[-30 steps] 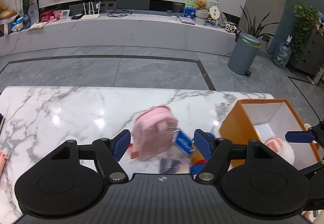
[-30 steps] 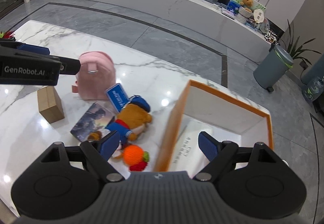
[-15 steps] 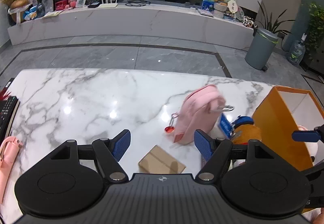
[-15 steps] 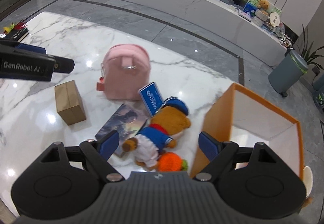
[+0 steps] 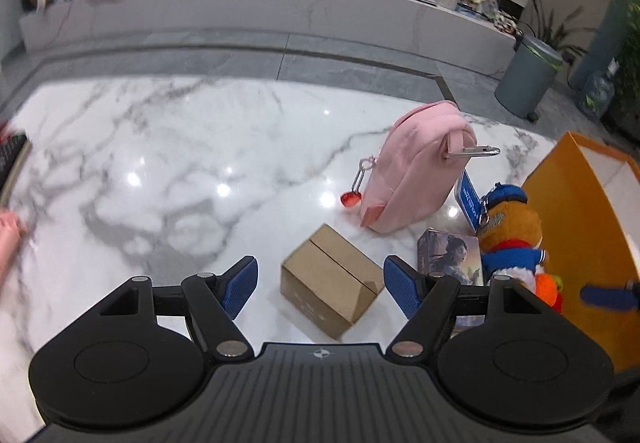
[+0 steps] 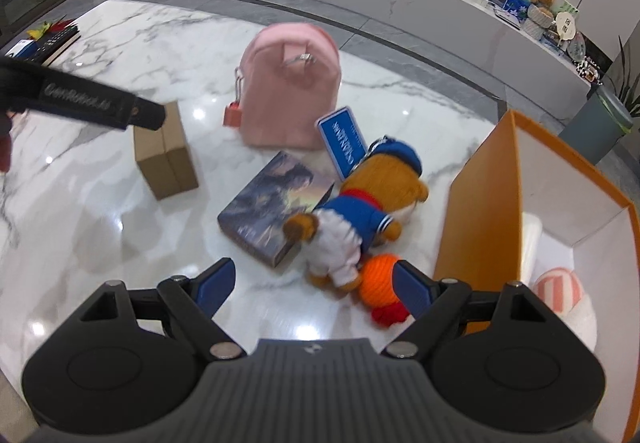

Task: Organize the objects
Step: 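Withdraw both tools from the box toward the remaining items on the table, then grasp the small cardboard box with the left tool while the right tool grasps the yellow tape measure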

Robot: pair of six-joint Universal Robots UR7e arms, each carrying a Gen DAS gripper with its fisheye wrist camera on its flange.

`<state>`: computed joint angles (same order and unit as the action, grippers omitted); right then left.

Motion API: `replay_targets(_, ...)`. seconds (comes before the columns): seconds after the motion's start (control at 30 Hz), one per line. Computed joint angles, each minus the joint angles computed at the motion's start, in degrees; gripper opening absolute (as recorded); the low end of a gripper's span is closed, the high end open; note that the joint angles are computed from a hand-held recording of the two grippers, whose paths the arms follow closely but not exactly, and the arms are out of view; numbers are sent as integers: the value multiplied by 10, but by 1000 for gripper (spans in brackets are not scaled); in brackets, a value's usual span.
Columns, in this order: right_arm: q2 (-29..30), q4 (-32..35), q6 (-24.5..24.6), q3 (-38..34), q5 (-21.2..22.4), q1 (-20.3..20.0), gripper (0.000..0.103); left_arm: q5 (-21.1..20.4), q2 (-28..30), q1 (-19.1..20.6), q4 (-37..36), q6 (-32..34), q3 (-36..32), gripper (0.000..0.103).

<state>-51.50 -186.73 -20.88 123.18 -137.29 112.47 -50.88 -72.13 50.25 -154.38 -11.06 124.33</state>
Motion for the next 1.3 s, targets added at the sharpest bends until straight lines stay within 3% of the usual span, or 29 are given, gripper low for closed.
replay_targets(0.13,-6,-22,-4,24,12,-3,86,-9,10,4,-2,-59,-2,84)
replay_targets(0.3,-22,-46,24,62,54,-5,86,20,38,-2,6,-95,-6,89)
replay_targets(0.43,-19,-79,22,88,61,-4,86,26,54,2,24,-114,-16,83)
replay_targets(0.5,-16,-91,20,100,62,-4,86,26,57,3,19,-106,-15,77)
replay_targets(0.7,2,-112,-6,123,56,8,86,28,53,-6,13,-80,-3,73)
replay_targets(1.0,10,-72,17,138,68,16,86,14,10,-17,45,-39,27,66)
replay_targets(1.17,10,-61,28,143,59,7,69,-1,-14,-22,45,-18,50,66)
replay_targets(1.3,4,-74,25,152,71,-1,69,-14,-36,-29,40,7,73,66)
